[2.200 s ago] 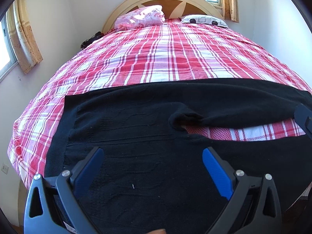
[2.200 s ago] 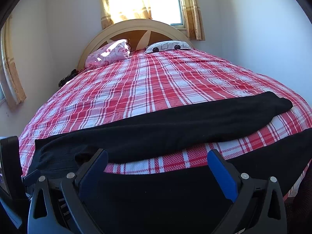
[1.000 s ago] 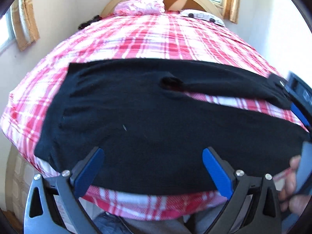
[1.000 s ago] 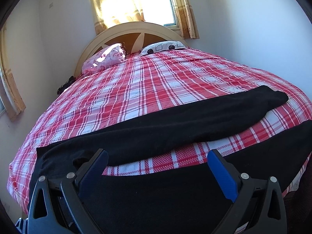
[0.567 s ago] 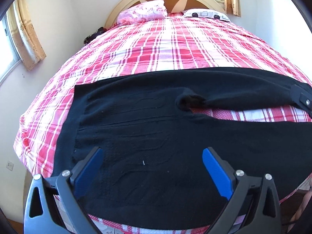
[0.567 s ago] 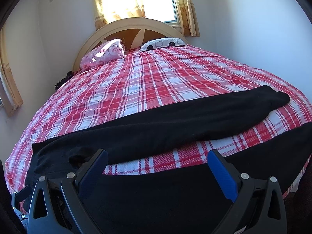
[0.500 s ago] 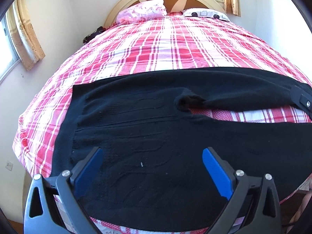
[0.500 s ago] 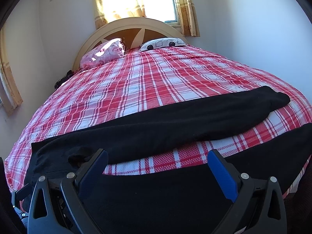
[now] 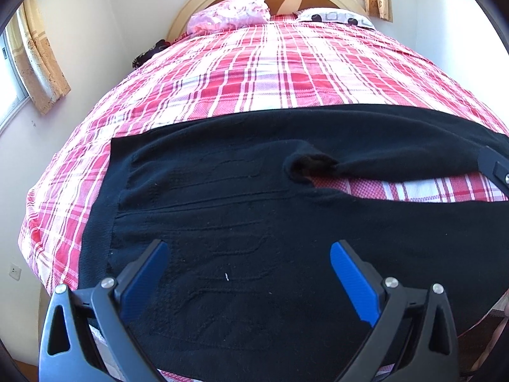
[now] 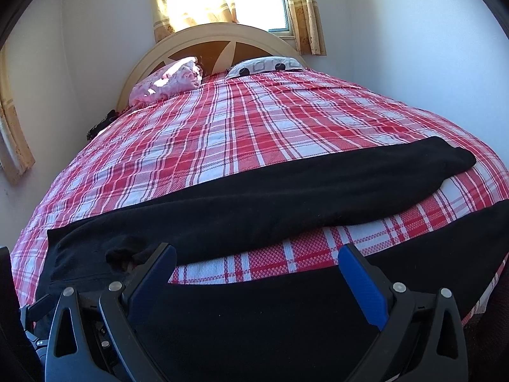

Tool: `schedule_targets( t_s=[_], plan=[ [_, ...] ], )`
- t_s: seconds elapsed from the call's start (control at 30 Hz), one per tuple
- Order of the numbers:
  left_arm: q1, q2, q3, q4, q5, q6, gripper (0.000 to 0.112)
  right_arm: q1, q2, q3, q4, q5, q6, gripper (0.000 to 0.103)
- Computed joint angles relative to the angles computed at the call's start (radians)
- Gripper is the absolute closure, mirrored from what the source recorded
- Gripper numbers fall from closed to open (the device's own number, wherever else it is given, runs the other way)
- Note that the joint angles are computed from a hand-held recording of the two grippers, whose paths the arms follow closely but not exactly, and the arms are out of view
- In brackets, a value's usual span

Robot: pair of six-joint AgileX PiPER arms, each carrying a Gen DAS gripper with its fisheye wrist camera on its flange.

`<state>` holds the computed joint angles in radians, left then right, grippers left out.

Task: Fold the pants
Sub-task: 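Move the right gripper to the pants leg cuff and close on it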

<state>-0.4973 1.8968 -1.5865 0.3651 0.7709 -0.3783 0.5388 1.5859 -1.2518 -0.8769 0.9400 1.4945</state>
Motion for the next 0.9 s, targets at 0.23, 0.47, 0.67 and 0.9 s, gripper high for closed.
schedule_targets(
  t_s=[0.23, 0.47, 0.67, 0.9],
  plan=[
    [0.010, 0.026, -0.038, -0.001, 0.019, 0.026, 0.009, 0.002, 0.006, -0.006, -0.001, 0.007, -0.005, 0.001],
    [0.071, 0.108, -0.180, -0.056, 0.092, 0.095, 0.009, -0.037, 0.016, -0.036, 0.030, -0.056, -0.090, 0.001],
    [0.144, 0.138, -0.232, -0.084, 0.106, 0.151, 0.009, -0.188, 0.111, -0.222, 0.406, -0.269, -0.640, 0.001],
    [0.211, 0.220, -0.345, -0.089, 0.165, 0.172, 0.009, -0.256, 0.528, -0.836, 0.918, -0.109, -1.328, 0.021]
  ],
)
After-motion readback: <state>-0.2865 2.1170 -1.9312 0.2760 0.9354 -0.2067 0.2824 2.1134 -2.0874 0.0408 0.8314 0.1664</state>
